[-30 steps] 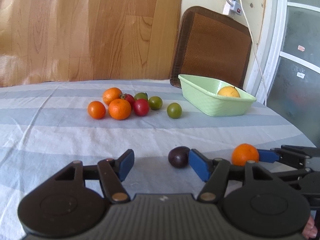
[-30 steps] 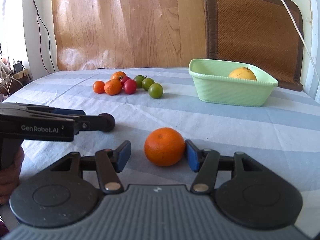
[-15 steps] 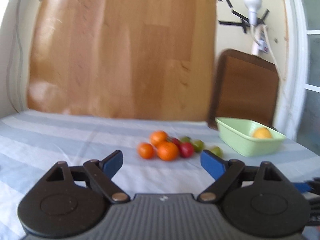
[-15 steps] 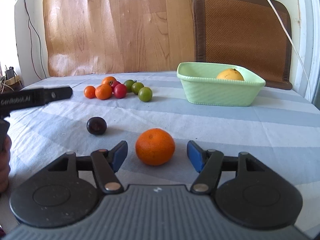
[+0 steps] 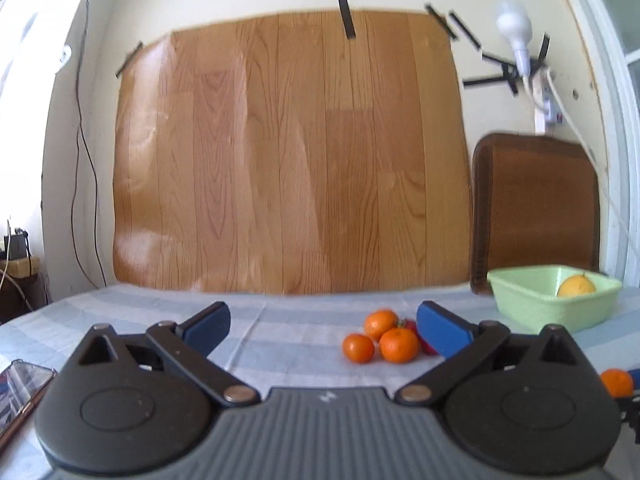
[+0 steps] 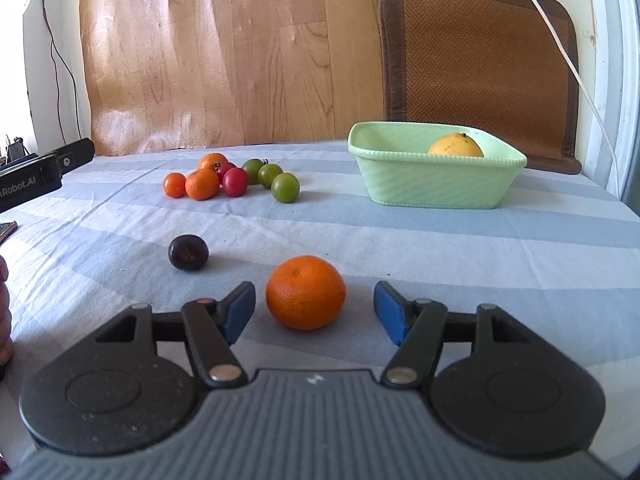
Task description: Organize fruits
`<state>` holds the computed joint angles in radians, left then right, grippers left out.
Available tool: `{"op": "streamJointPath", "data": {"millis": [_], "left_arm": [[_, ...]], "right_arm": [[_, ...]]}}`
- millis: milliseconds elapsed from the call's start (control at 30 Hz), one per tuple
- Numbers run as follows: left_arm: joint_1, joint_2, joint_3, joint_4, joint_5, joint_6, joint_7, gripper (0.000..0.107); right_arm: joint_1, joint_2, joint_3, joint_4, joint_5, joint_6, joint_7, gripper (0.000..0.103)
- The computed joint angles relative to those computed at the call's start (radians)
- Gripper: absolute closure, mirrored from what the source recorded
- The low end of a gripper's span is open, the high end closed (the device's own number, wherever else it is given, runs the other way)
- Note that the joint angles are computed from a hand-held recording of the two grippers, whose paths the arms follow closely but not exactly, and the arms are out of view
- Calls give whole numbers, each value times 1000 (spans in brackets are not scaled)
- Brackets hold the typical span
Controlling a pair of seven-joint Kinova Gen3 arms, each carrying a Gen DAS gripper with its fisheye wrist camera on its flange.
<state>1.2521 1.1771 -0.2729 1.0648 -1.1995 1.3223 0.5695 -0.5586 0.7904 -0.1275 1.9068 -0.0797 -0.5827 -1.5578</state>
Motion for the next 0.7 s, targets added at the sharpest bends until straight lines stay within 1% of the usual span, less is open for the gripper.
{"op": "streamJointPath", "data": {"millis": [33, 100, 200, 367, 467, 500, 600, 700], "left_arm": [[-19, -17, 21, 3, 19, -17, -11, 5], [-24, -32, 22, 23, 34, -40, 11, 5], [-19, -28, 17, 24, 42, -31, 32, 5], [-25, -25, 21, 8, 60, -25, 11, 5], [-35, -56, 33, 45, 58, -81, 7, 5], [-45, -67, 43, 51, 62, -101, -13, 5], [-58, -71, 54, 30, 82, -118, -78, 5], [-51, -92, 40, 63, 73, -175, -52, 5]], "right_arm": [[2, 1, -2, 0, 2, -2, -1, 35], [8, 2, -6, 2, 7, -10, -5, 35], [18, 4, -14, 9, 16, -28, -15, 35], [21, 5, -18, 24, 24, -58, -24, 35], [28, 7, -22, 37, 32, -85, -31, 33], [30, 7, -23, 41, 34, -90, -33, 31], [38, 5, -26, 48, 44, -95, -41, 31], [40, 0, -25, 51, 47, -86, -43, 31]]}}
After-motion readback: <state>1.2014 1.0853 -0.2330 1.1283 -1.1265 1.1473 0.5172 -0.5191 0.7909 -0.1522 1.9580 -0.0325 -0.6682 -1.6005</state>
